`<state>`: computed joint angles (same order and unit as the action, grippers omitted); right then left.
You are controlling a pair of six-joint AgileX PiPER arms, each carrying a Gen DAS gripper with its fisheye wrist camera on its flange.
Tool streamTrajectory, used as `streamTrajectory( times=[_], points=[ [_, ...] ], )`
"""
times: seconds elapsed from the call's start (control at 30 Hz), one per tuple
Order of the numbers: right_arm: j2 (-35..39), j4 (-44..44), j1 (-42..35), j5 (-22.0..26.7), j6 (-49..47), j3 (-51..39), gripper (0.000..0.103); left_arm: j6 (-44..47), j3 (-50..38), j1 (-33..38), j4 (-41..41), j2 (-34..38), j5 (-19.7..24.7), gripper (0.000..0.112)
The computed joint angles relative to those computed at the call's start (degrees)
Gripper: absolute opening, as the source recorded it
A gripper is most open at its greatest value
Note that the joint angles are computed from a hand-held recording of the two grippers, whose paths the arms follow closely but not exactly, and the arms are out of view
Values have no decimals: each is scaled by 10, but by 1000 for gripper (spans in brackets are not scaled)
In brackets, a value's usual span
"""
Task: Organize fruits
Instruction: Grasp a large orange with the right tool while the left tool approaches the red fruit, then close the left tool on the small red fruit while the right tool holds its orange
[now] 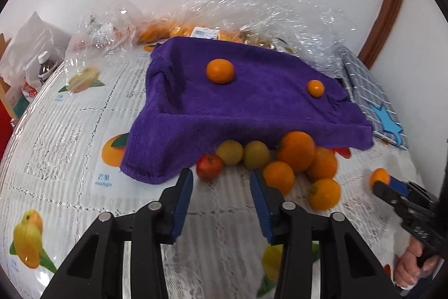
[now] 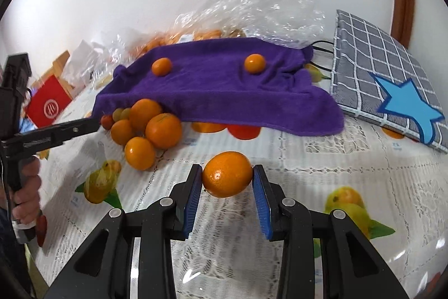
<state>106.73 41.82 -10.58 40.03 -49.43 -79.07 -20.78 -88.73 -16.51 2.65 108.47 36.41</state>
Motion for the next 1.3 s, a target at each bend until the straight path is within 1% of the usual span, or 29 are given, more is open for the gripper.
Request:
streamTrajectory(
  times=[0.07,0.17,0.2,0.23,0.3,0.4,0.5,0.53,0.57,0.63,0.67,0.8,0.97,1.03,1.3],
  points=[
    [7,29,-14,20,-17,-7,36,-8,-2,1,8,7,-2,39],
    [14,43,-22,40,-25,-15,36,-19,-15,-5,43,24,7,39],
    [15,43,-22,44,-26,-16,37,-5,-22,-3,29,30,13,39],
    [15,44,-21,46,-28,-17,36,10,-24,1,12,32,9,39],
    [15,45,-19,48,-32,-15,37,14,-27,5,2,34,2,39],
    [19,40,-19,52,-28,-20,36,19,-41,10,-10,47,12,39],
    [21,41,-22,55,-24,-22,36,21,-35,14,-21,44,5,33],
    [22,43,-23,55,-24,-22,36,25,-28,18,-30,41,-1,30],
    [23,47,-25,58,-26,-23,36,36,-22,23,-46,38,-7,24],
    [24,51,-26,62,-27,-23,36,63,-7,36,-90,32,-23,23],
    [25,51,-26,63,-27,-24,36,66,0,39,-100,29,-30,23],
    [23,43,-21,57,-22,-22,36,41,35,37,-82,5,-65,23],
    [19,46,-20,48,-22,-15,36,-3,71,27,-30,-23,-106,23],
    [18,49,-22,45,-23,-12,37,-12,76,25,-18,-27,-112,23],
    [15,46,-19,39,-19,-9,37,-1,69,20,-24,-22,-114,23]
  ],
)
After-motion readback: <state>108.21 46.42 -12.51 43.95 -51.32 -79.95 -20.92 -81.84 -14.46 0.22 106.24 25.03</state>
